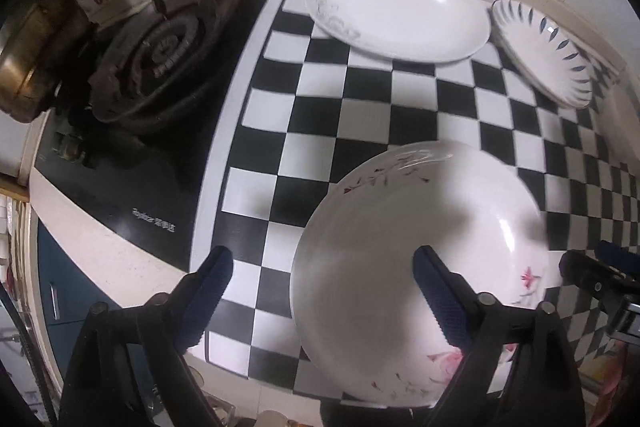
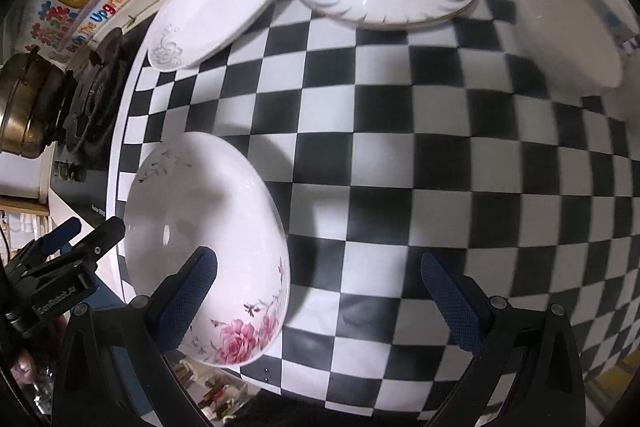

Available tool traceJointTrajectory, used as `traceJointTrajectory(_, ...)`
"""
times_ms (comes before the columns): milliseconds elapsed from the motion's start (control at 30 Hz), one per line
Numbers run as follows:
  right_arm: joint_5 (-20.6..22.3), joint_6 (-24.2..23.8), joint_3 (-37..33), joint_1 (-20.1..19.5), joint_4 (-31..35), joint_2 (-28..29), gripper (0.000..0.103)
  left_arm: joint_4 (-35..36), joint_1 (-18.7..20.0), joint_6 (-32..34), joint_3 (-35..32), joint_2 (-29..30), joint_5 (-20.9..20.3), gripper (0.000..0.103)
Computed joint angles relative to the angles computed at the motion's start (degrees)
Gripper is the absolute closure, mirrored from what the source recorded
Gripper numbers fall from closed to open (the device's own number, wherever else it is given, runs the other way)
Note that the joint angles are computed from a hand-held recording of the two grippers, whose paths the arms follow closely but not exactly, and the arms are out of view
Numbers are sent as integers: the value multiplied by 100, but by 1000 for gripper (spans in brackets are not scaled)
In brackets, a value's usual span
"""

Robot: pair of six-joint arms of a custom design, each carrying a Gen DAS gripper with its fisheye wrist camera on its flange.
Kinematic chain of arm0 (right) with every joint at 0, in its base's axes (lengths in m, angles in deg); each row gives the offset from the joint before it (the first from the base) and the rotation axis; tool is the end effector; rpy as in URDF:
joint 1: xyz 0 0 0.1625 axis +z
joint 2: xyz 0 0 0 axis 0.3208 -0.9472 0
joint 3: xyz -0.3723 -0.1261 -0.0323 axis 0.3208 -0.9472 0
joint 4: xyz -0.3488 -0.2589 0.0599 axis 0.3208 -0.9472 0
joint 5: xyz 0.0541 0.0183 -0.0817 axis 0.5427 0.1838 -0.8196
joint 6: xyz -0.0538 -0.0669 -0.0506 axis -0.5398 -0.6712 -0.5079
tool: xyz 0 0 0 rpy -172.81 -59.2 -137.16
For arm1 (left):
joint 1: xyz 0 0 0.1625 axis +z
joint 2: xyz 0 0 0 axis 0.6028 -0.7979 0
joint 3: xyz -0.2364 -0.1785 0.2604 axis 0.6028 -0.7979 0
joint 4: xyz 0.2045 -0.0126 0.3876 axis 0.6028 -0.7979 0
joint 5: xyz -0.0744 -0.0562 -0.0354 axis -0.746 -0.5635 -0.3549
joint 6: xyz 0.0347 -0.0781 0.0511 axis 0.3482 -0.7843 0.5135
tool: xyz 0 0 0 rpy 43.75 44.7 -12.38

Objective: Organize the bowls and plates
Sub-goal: 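Lower the left tool onto the pink-rose plate rim while the right tool grips its other side, then lift the pink-rose plate off the cloth with both tools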

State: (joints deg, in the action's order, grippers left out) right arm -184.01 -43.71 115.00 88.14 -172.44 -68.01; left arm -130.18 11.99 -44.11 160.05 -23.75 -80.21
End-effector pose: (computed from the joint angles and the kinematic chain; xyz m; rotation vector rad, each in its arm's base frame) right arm 0.2526 -0.5539 0.1694 -0.3638 -2.6012 0.3210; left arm -0.2428 -0.5870 0.2374 0.3598 2.2536 -0.1111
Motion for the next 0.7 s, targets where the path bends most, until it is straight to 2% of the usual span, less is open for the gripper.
traceJointTrajectory(167,336,86,-67,-129,-61,175,1,214,273,67,-149,155,-249,33)
traceJointTrajectory(267,336,230,-210,-135,6,353,4,283,423,202,-249,231,-411,41)
traceJointTrajectory(500,431,399,-592,-75,537,754,24,142,664,569,-376,276,-804,48)
traceJointTrajectory(567,343,451,-696,-10,664,876,29,26,714,703,-406,280,-945,53)
traceJointTrajectory(667,300,477,-754,55,622,984,43,-155,812,941,-401,217,-1249,62)
traceJointTrajectory(700,318,515,-780,69,627,1014,51,-161,826,982,-423,220,-1300,63)
